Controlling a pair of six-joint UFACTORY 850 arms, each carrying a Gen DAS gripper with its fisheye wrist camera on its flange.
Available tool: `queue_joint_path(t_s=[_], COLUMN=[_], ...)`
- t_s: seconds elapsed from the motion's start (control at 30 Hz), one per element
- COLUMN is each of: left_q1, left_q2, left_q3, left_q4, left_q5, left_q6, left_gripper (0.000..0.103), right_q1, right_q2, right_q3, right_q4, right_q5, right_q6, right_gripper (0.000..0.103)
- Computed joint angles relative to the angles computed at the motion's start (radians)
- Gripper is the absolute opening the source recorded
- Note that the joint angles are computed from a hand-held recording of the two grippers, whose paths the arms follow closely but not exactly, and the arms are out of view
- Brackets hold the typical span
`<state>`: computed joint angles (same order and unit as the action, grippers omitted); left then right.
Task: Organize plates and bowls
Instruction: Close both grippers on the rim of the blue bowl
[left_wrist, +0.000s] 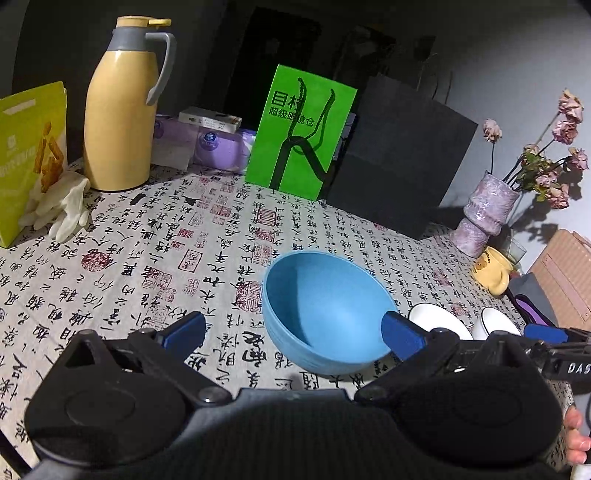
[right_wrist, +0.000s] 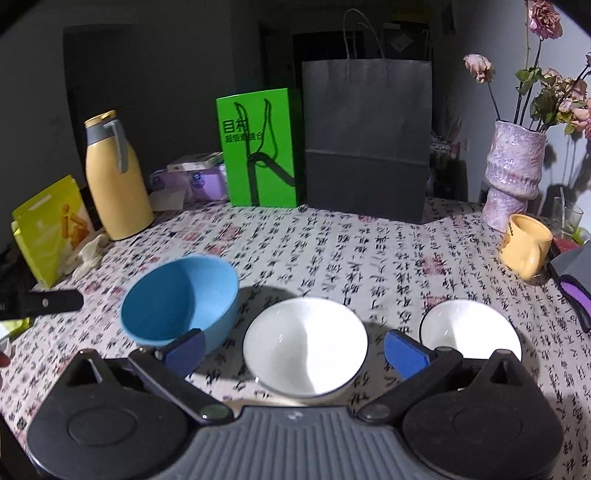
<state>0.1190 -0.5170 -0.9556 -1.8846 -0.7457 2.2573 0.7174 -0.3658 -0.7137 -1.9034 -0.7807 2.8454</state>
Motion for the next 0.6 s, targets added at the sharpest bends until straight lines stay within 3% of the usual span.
queue_joint_path(t_s=[0.13, 0.3, 0.43, 0.6], left_q1=[-0.012, -0.024, -0.032, -0.043], left_q2=[-0.024, -0.057, -0.075, -0.098], left_q3=[-0.047, -0.112, -0.148, -0.196], left_q4=[0.045, 0.110, 0.132, 0.177], left_q5=[0.028, 0.060, 0.076, 0.105], left_q6=[-0.066, -0.160, -0.194, -0.256], left_gripper=[0.103, 0.103, 0.103, 0.103], right_q1=[-0.035, -0.047, -0.100, -0.121], right_q2=[0.023, 0.004, 0.025, -0.003], right_q3=[-0.011, -0.079, -0.101, -0.170], right_q4=[-0.036, 0.027, -0.080, -0.001], right_q5=[0.037, 0.053, 0.171, 0.203], right_q6=[0.017, -0.129, -0.024, -0.134], right_gripper=[0.103, 0.103, 0.103, 0.103])
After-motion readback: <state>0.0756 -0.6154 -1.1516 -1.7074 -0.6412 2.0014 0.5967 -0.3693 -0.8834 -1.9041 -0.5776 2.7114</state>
